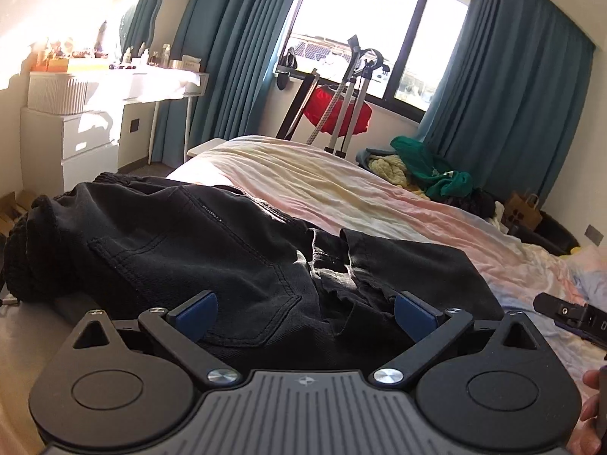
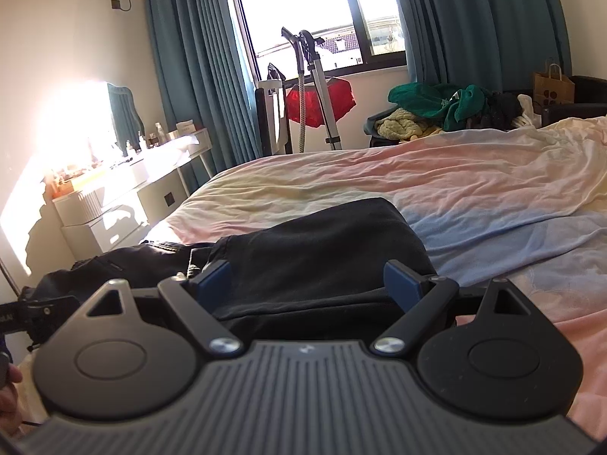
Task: Fold clothes
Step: 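Grasp the ribbed waistband with the left gripper and lift it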
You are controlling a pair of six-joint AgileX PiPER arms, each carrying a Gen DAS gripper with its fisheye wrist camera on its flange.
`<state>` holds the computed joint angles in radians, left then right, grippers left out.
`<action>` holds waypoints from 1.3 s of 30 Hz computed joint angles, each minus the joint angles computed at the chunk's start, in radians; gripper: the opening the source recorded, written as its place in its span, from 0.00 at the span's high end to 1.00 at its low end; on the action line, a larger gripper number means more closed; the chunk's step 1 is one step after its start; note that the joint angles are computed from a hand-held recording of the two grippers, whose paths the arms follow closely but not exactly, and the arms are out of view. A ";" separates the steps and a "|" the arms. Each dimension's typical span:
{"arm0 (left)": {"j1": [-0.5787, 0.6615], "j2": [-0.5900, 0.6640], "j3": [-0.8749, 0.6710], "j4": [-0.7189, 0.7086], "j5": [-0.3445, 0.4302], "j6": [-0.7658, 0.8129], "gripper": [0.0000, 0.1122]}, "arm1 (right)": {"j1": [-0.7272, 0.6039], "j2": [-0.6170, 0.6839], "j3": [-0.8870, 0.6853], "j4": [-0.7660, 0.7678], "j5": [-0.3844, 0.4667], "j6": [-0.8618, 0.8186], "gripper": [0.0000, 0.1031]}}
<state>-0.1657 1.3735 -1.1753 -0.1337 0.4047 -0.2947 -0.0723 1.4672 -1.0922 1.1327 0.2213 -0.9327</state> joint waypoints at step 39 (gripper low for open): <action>0.475 0.399 -0.345 -0.207 0.101 -0.193 0.81 | 0.085 0.302 -0.232 -0.569 0.122 0.509 0.14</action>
